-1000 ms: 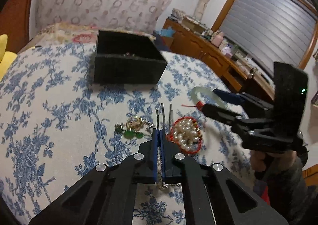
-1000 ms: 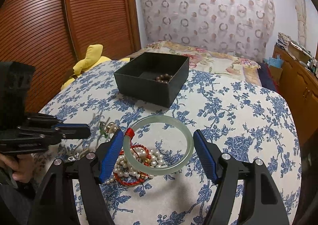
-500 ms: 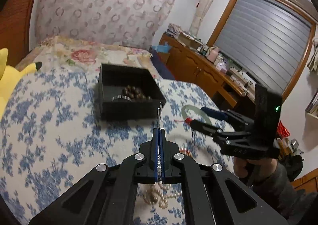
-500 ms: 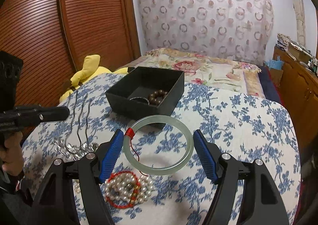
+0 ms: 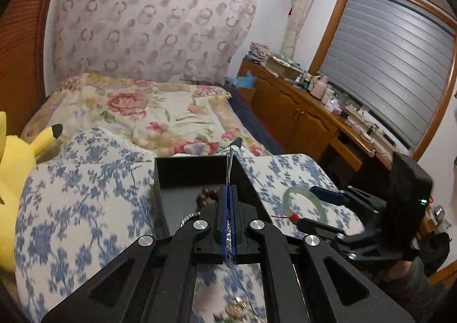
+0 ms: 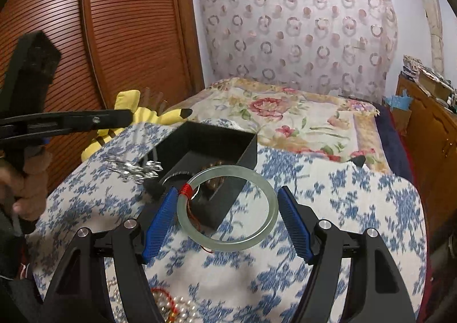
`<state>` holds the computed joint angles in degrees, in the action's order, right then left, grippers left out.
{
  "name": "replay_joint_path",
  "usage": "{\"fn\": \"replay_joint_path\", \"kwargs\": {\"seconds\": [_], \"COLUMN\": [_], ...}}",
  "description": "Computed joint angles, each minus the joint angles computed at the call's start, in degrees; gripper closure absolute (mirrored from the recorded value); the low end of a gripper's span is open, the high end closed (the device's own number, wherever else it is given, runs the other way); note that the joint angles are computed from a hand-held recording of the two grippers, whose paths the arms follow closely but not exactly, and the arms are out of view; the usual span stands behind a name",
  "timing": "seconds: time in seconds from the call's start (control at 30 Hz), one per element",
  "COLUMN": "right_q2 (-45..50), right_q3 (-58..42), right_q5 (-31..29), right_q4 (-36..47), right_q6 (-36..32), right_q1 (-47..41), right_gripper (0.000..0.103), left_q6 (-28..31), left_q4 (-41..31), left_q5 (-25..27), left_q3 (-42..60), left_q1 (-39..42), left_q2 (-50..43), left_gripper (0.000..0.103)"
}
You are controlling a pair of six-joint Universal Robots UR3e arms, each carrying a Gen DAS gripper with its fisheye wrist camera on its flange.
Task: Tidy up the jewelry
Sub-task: 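Lower the jade bangle and hairpins into the black box and open both grippers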
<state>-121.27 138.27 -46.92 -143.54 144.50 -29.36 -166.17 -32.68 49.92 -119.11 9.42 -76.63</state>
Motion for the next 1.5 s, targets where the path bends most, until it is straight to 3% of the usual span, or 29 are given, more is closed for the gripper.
{"fn": "replay_joint_path", "kwargs": {"seconds": [0.23, 0.57, 0.93, 1.5], "right_q2": [10.1, 20.4, 29.1, 41.1], "right_q3": [-4.1, -9.5, -16.3, -25.4], "right_q5": [-2.0, -6.3, -11.5, -20.6], "right_q4": [-7.8, -14.5, -18.9, -22.4], "right_q6": [3.4, 7.0, 10.5, 13.9], "right_q1": [4.3, 10.8, 17.8, 27.3], "right_gripper": [0.029, 0.029, 0.029, 0.028], "left_q6": [-1.8, -1.6, 0.5, 5.4], "left_q4": [1.8, 2.0, 2.0, -0.6], "left_q5": [2.4, 7.2, 7.0, 4.4], "left_q3": [7.3, 11.4, 7.7, -1.3], "left_q1": [-2.6, -4.5, 0.4, 9.1], "left_q2": [-11.4, -17.6, -12.2, -0.4], "left_gripper": [0.102, 0.101, 0.088, 0.055]}}
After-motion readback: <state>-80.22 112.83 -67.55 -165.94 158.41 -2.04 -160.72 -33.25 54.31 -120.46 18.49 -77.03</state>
